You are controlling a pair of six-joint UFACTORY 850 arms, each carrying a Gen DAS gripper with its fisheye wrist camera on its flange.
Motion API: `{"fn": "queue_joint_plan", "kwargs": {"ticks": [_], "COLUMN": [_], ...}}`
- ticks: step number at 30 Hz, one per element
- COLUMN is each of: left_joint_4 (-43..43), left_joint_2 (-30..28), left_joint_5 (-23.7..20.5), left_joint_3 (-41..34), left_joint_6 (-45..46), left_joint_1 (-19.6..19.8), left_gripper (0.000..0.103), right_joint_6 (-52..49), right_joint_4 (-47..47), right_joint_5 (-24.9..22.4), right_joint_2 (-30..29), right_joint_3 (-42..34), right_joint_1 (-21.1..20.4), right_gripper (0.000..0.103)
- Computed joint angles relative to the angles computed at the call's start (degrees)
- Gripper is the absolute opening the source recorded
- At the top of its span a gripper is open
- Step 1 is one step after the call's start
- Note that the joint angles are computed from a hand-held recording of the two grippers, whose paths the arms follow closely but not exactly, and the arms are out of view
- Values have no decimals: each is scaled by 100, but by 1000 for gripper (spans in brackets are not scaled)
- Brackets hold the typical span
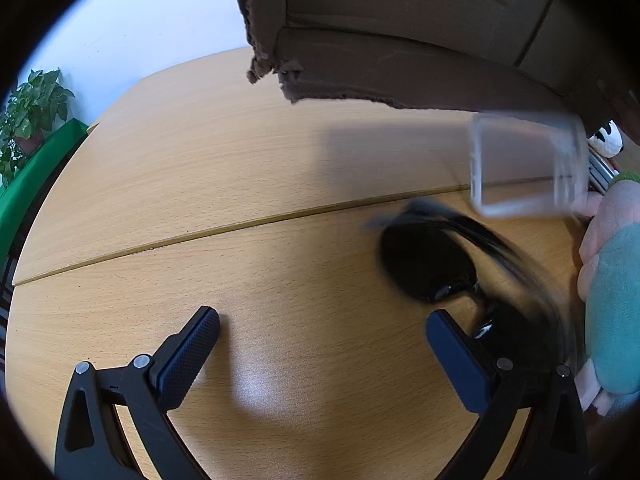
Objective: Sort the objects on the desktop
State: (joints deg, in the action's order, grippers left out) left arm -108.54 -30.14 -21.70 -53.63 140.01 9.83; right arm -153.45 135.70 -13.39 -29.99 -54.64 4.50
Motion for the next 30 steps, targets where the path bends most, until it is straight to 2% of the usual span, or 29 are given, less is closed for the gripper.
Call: {"fn": "queue_joint_plan", "kwargs": {"ticks": [30], "left_joint_4": [90], "left_joint_2": [-71], "left_joint_5": [41], "left_joint_3": [-132], "left_joint_6": [-140], "left_joint_1": [-32], "left_gripper": [103], "right_joint_6": [53], "right_joint_4": [-58], "right_joint_5": [-11], "right_joint_2": [-26], "right_joint_3": [-23], "right_joint_1": [-12], "right_gripper": [103]}}
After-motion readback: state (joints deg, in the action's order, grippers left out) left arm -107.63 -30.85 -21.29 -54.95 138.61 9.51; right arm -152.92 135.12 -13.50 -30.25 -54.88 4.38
